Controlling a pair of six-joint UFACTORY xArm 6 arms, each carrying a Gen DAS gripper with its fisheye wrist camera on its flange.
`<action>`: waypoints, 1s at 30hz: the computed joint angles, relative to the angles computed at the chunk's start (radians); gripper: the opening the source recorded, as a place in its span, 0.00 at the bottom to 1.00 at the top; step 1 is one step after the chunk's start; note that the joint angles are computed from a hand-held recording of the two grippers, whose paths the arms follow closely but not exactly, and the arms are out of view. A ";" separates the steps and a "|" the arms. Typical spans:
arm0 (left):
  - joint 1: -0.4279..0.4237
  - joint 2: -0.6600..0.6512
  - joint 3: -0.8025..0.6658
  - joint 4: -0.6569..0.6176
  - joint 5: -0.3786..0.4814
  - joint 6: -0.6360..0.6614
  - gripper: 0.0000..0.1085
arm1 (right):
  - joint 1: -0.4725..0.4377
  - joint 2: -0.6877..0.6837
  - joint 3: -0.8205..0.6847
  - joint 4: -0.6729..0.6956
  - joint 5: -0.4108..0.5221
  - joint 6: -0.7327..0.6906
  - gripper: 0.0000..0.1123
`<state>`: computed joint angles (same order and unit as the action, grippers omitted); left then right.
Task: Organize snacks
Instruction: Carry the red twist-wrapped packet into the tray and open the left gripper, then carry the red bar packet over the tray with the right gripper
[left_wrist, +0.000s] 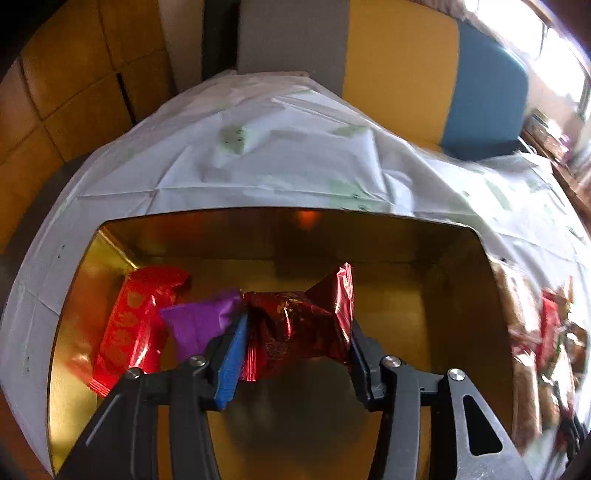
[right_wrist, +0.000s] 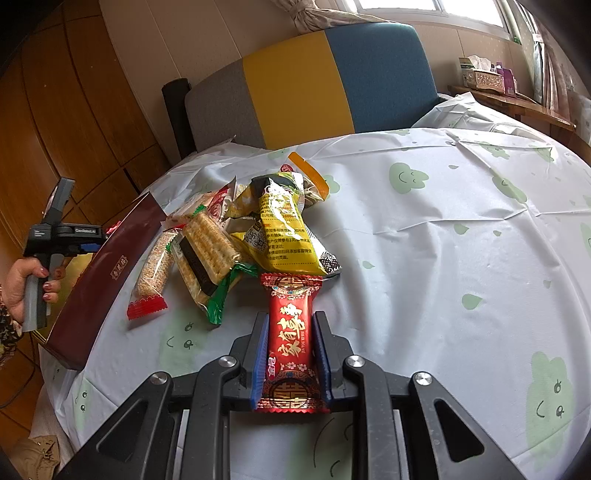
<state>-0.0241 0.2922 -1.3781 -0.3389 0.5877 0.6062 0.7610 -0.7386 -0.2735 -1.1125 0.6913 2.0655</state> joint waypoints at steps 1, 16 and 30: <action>0.002 0.011 -0.011 0.003 0.001 -0.016 0.53 | 0.000 0.000 0.000 0.000 0.000 0.000 0.21; 0.075 0.019 -0.070 -0.140 0.155 0.004 0.72 | 0.000 0.002 -0.001 0.000 0.002 0.000 0.21; 0.107 -0.232 0.218 -0.154 0.000 0.108 0.74 | 0.044 0.050 -0.049 0.041 0.078 -0.036 0.21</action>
<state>0.0826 0.0603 -1.1598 -0.4926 0.5881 0.7138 0.8045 -0.6888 -0.3230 -1.0714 0.7694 2.0290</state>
